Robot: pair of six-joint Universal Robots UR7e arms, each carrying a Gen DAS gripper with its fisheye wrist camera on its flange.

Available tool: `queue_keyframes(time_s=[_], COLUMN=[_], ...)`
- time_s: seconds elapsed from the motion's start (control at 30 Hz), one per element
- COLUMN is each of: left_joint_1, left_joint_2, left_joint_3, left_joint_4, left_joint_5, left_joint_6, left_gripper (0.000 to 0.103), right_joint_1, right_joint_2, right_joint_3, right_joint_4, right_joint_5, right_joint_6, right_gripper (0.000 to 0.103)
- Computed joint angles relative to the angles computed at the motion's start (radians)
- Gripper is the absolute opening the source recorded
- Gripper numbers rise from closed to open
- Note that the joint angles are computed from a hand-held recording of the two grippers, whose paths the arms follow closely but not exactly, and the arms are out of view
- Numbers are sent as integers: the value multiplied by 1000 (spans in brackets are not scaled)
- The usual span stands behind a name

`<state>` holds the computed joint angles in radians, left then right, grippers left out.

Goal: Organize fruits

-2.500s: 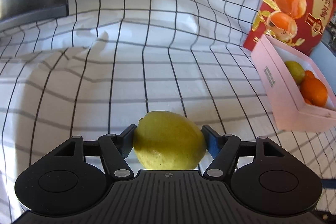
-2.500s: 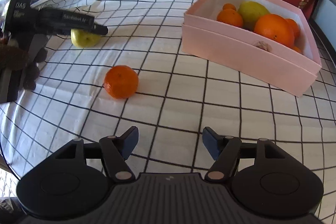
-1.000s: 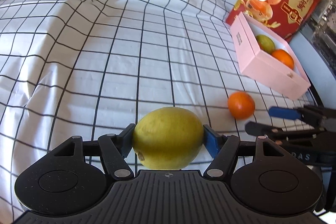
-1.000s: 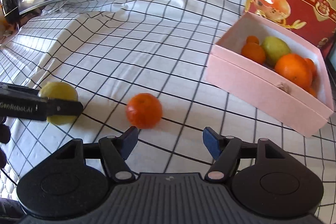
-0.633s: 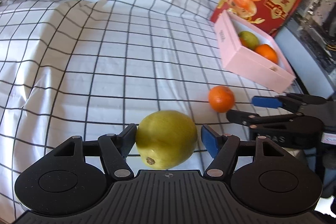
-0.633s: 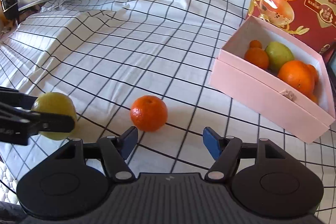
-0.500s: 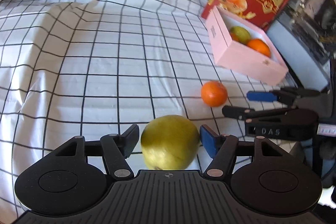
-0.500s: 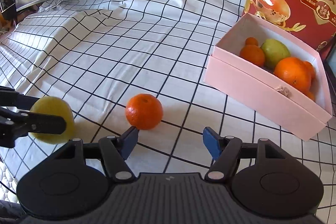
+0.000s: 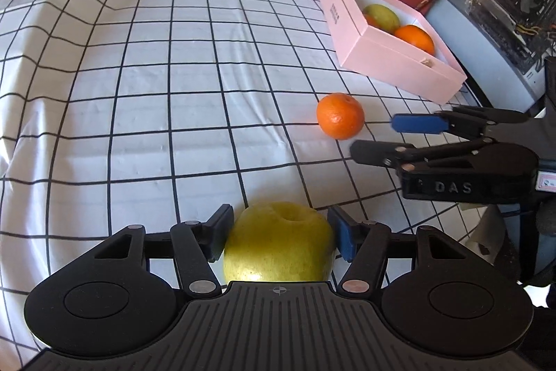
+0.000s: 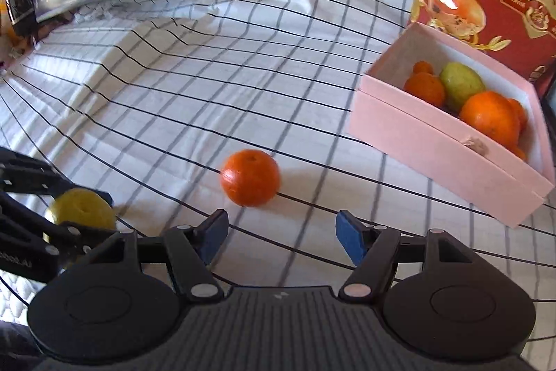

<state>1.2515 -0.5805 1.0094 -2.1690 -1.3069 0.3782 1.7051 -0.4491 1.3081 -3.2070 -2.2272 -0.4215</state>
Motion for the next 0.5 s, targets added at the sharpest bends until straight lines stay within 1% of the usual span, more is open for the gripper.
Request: queue_keyframes(time_s=[0.1, 0.3, 0.4, 0.5], left_joint_1=[3, 4, 4, 2], left_joint_2=[-3, -16, -24, -32], left_joint_3=[0, 8, 7, 2], left_joint_4=[3, 29, 61, 95], left_joint_5=[-10, -7, 3, 14], left_joint_6=[5, 35, 42, 41], left_gripper=[66, 66, 66, 64], right_joint_1=[-4, -11, -13, -15], right_joint_2=[17, 71, 78, 78], right_joint_3=[-37, -145, -159, -160], right_joint_4=[29, 105, 123, 128], right_joint_5=[36, 51, 50, 51], right_joint_6=[17, 37, 34, 31], right_gripper=[69, 68, 65, 65])
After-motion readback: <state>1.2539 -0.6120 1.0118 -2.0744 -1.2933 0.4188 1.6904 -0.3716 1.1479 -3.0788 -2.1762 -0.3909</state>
